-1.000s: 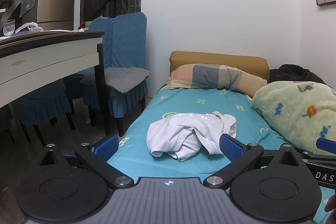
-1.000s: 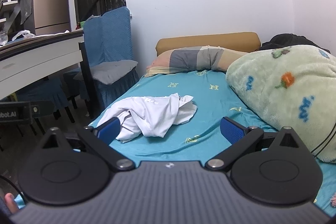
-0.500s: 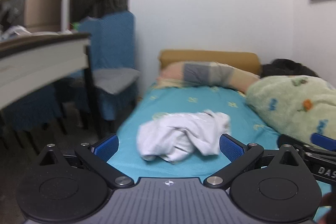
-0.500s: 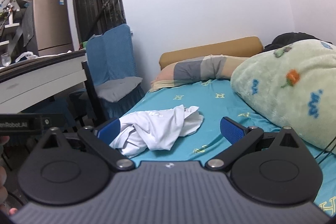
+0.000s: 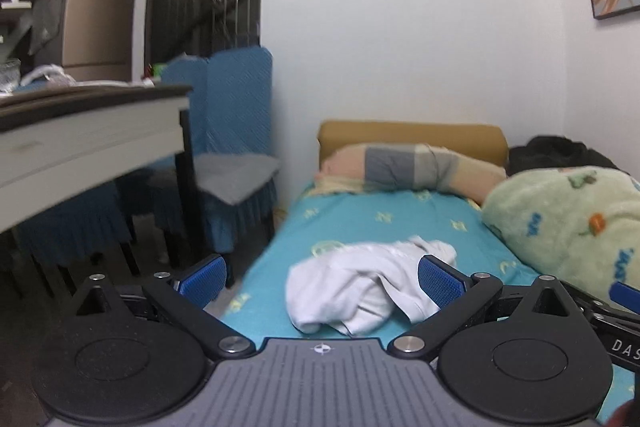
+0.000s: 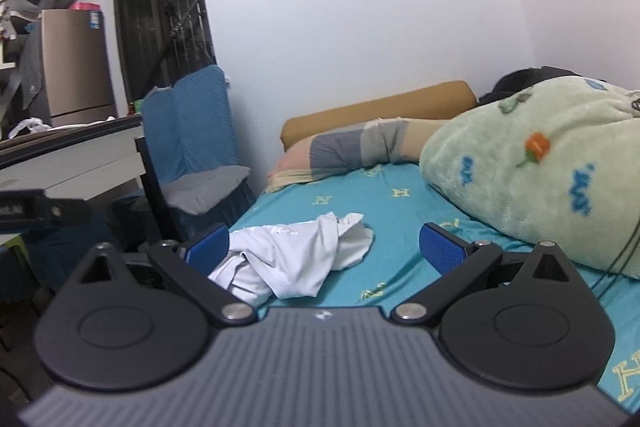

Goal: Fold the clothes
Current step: 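Move both grippers toward the crumpled white T-shirt on the bed, then grasp the white T-shirt with the left gripper while the right gripper grasps it too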

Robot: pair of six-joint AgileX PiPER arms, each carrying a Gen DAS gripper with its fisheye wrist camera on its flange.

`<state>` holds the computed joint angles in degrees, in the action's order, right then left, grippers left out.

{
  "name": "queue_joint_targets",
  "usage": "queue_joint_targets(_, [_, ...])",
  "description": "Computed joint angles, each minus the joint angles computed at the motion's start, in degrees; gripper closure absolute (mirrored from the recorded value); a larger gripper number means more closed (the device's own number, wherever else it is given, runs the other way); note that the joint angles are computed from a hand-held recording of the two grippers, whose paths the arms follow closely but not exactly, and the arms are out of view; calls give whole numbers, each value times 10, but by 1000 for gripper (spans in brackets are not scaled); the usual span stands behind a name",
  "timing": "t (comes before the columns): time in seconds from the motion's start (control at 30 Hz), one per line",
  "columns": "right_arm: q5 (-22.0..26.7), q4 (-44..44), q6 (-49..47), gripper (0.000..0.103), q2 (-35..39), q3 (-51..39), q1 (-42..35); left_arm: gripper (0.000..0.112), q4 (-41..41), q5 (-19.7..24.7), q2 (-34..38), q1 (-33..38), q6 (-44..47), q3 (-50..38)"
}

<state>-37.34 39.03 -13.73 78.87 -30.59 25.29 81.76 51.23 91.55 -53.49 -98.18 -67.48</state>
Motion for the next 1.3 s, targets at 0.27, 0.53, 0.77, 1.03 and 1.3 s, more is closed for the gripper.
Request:
queue_joint_targets(0.27, [52, 205, -297, 0, 8, -148, 26, 9, -81, 23, -22, 6, 72, -45])
queue_joint_targets(0.53, [119, 154, -236, 2, 92, -212, -36, 9, -217, -1, 68, 116, 255, -176])
queue_joint_targets(0.77, [186, -109, -10, 28, 248, -243, -84, 10, -368, -97, 198, 207, 389, -256])
queue_joint_targets(1.03, [224, -196, -10, 32, 403, -397, -81, 10, -297, -133, 313, 206, 379, -324])
queue_joint_targets(1.3, [118, -146, 30, 31, 414, -407, -102, 10, -164, -191, 372, 190, 303, -347])
